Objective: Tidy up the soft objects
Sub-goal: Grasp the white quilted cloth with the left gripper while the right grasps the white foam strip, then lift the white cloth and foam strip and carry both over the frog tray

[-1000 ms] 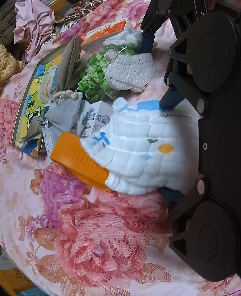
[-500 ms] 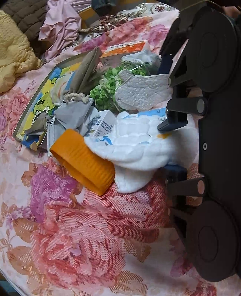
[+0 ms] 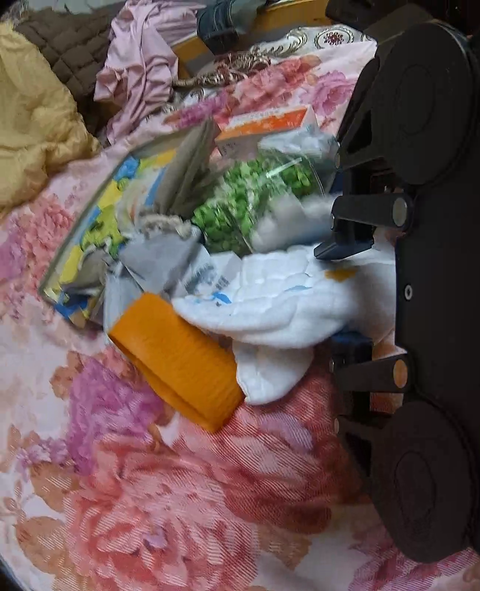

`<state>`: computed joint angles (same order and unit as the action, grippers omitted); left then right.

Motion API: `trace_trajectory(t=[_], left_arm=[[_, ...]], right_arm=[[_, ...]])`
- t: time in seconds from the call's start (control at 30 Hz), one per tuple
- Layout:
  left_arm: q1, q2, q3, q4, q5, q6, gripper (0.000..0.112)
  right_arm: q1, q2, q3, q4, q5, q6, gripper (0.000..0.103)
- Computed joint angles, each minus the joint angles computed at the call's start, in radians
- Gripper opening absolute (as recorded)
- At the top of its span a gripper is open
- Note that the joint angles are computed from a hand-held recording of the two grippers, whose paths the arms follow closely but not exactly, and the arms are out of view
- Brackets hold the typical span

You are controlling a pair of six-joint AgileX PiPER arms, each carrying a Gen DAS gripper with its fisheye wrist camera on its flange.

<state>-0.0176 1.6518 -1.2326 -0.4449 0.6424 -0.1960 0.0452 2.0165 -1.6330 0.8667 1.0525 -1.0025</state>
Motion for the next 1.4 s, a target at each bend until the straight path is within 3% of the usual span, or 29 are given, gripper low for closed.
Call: trace_trajectory(t=[0.23, 0.47, 0.67, 0.77, 0.9, 1.0, 1.17, 1.4], left_arm=[[-0.025, 0.017, -0.016, 0.084, -0.018, -0.060, 0.034], [-0.033, 0.006, 0.003, 0.078, -0.050, -0.019, 0.029], [-0.029, 0.015, 0.004, 0.049, -0.046, 0.014, 0.029], [-0.037, 0.013, 0.006, 0.066, -0.055, 0.008, 0.029], [-0.054, 0.019, -0.004, 0.116, -0.053, -0.016, 0.030], [-0.063, 0.026, -0.008, 0.136, -0.056, -0.021, 0.030], [-0.059, 0.026, -0.008, 0.114, -0.051, 0.006, 0.028], [-0.059, -0.006, 0.022, 0.096, -0.093, 0.027, 0.016]], right_arm=[[0.011, -0.021, 0.029, -0.031, -0.081, 0.000, 0.038], [0.055, -0.083, 0.130, -0.044, -0.171, -0.167, 0.038], [0.117, -0.171, 0.291, -0.035, -0.402, -0.325, 0.037], [0.118, -0.183, 0.312, -0.009, -0.451, -0.338, 0.030], [0.116, -0.160, 0.285, -0.032, -0.440, -0.302, 0.028], [0.114, -0.153, 0.283, -0.030, -0.439, -0.309, 0.016], [0.095, -0.163, 0.281, 0.023, -0.399, -0.346, 0.012], [0.084, -0.211, 0.324, 0.123, -0.406, -0.460, 0.012]])
